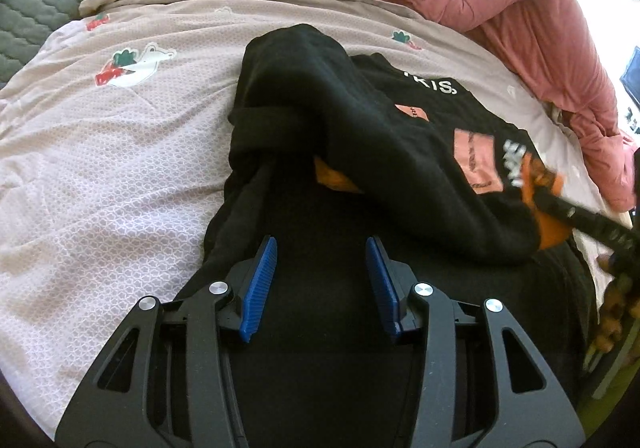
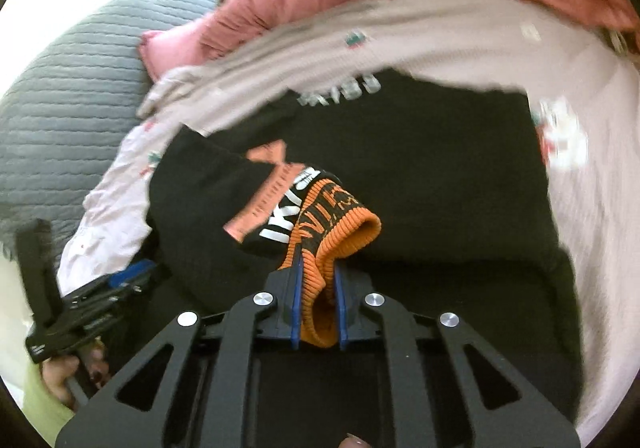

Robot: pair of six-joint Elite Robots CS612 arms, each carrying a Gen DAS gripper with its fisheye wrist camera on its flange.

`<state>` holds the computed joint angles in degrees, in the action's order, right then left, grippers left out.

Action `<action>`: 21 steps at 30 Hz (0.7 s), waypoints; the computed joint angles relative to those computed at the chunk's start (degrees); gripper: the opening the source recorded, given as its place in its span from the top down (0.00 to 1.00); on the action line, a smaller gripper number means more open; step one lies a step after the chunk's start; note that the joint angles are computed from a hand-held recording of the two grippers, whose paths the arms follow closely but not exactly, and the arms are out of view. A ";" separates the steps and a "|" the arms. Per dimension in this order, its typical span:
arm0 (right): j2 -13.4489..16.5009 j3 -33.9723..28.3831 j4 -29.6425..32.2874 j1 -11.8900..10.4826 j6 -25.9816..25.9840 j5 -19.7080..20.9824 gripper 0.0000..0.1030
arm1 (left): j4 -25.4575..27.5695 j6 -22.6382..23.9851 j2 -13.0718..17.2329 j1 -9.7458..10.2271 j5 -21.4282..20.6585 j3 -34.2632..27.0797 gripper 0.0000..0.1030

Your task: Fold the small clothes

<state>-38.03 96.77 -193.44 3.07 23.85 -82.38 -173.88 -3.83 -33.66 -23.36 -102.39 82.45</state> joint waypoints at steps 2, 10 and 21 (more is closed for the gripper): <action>-0.63 0.17 -1.58 0.07 -2.11 -1.28 0.89 | -0.01 0.04 0.04 -0.04 0.04 -0.05 0.63; -2.88 0.17 -3.32 -1.32 -6.44 -6.17 0.89 | 0.13 -0.08 0.12 0.04 -0.34 -0.21 0.62; -1.71 -0.75 1.47 -2.07 -7.88 -11.36 0.89 | -2.12 -0.93 -0.32 0.53 -0.63 -0.55 0.62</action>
<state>-39.73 96.02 -191.98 1.00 15.97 -93.74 -176.00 -4.76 -33.97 -22.82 -103.02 81.90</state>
